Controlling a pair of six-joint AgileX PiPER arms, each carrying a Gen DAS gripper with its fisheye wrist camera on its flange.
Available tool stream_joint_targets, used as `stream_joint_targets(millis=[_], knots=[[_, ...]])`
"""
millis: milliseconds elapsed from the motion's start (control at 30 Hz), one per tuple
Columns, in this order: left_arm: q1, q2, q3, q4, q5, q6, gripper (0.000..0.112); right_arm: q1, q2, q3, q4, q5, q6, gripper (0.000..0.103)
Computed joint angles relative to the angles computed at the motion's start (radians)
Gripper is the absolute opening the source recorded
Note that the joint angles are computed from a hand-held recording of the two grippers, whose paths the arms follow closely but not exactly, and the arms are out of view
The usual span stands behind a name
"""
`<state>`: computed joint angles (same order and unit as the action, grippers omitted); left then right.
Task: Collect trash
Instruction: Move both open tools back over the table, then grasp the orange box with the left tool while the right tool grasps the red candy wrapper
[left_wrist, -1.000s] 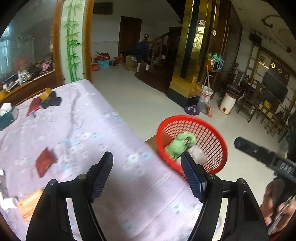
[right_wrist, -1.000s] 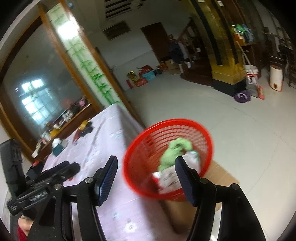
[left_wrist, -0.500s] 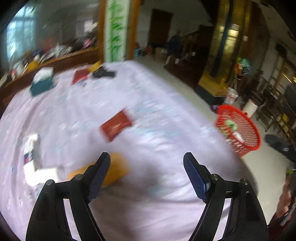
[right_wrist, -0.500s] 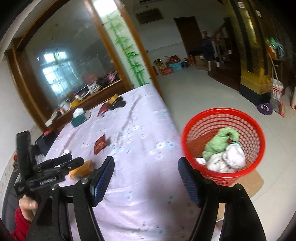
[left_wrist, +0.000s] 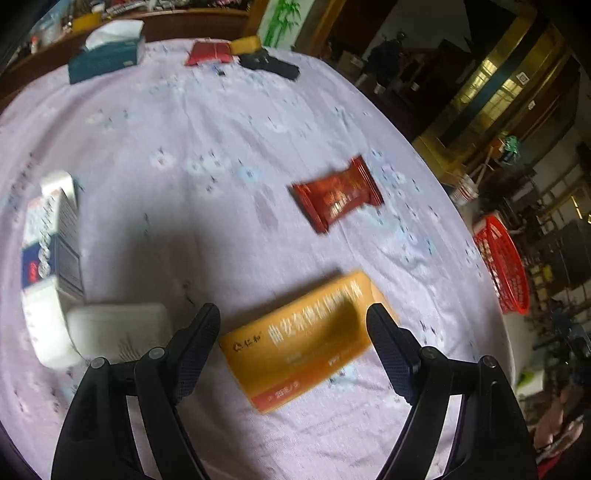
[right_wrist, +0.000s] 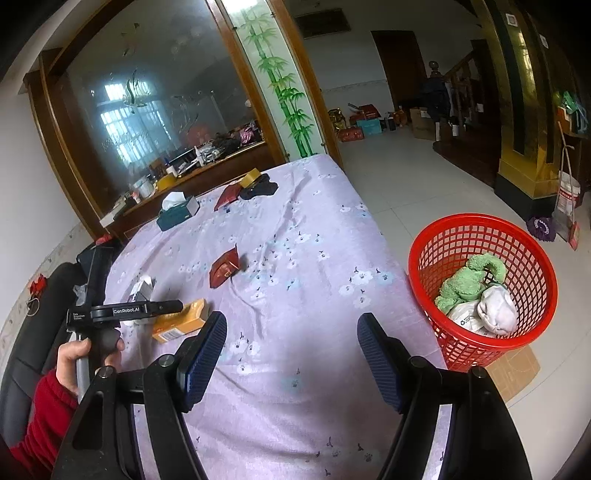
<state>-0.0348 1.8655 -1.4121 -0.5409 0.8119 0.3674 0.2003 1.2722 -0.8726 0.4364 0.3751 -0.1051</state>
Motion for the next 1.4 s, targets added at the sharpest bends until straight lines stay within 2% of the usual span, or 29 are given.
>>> stream_joint_targets(millis=[200, 367, 433, 533, 567, 633, 767, 967, 1100, 1200, 1233, 1333, 1400], knots=[[-0.004, -0.087, 0.121, -0.118, 0.042, 0.197, 0.08, 0.009, 0.012, -0.007, -0.026, 0.003, 0.027, 0.078], [-0.14, -0.109, 0.144, 0.123, -0.113, -0.019, 0.08, 0.024, 0.044, -0.03, -0.006, -0.005, 0.016, 0.078], [-0.17, -0.096, 0.134, 0.189, -0.144, -0.099, 0.08, 0.039, 0.059, -0.043, -0.017, -0.003, 0.03, 0.078], [-0.185, -0.088, 0.138, 0.215, -0.187, -0.138, 0.079, 0.06, 0.075, -0.061, -0.042, 0.006, 0.058, 0.078], [-0.184, -0.088, 0.146, 0.22, -0.207, -0.141, 0.076, 0.067, 0.08, -0.069, -0.057, 0.009, 0.072, 0.078], [-0.192, -0.088, 0.154, 0.256, -0.233, -0.179, 0.052, 0.086, 0.098, -0.093, -0.097, 0.016, 0.11, 0.078], [-0.16, -0.093, 0.178, 0.188, -0.273, -0.122, 0.052, 0.107, 0.169, -0.174, -0.075, 0.048, 0.106, 0.078], [-0.087, -0.181, 0.285, 0.003, -0.458, 0.002, 0.052, 0.157, 0.367, -0.404, -0.074, 0.121, 0.156, 0.078], [-0.049, -0.218, 0.332, 0.078, -0.57, -0.129, 0.052, 0.178, 0.559, -0.626, -0.066, 0.201, 0.204, 0.078], [-0.034, -0.219, 0.335, 0.199, -0.579, -0.266, 0.052, 0.184, 0.727, -0.833, -0.069, 0.289, 0.257, 0.076], [-0.032, -0.217, 0.334, 0.244, -0.581, -0.32, 0.052, 0.192, 0.79, -0.919, -0.11, 0.328, 0.313, 0.072], [-0.029, -0.212, 0.334, 0.27, -0.588, -0.355, 0.052, 0.2, 0.919, -1.097, -0.136, 0.406, 0.38, 0.066], [-0.039, -0.221, 0.346, 0.38, -0.607, -0.459, 0.052, 0.213, 1.02, -1.258, -0.179, 0.483, 0.442, 0.064]])
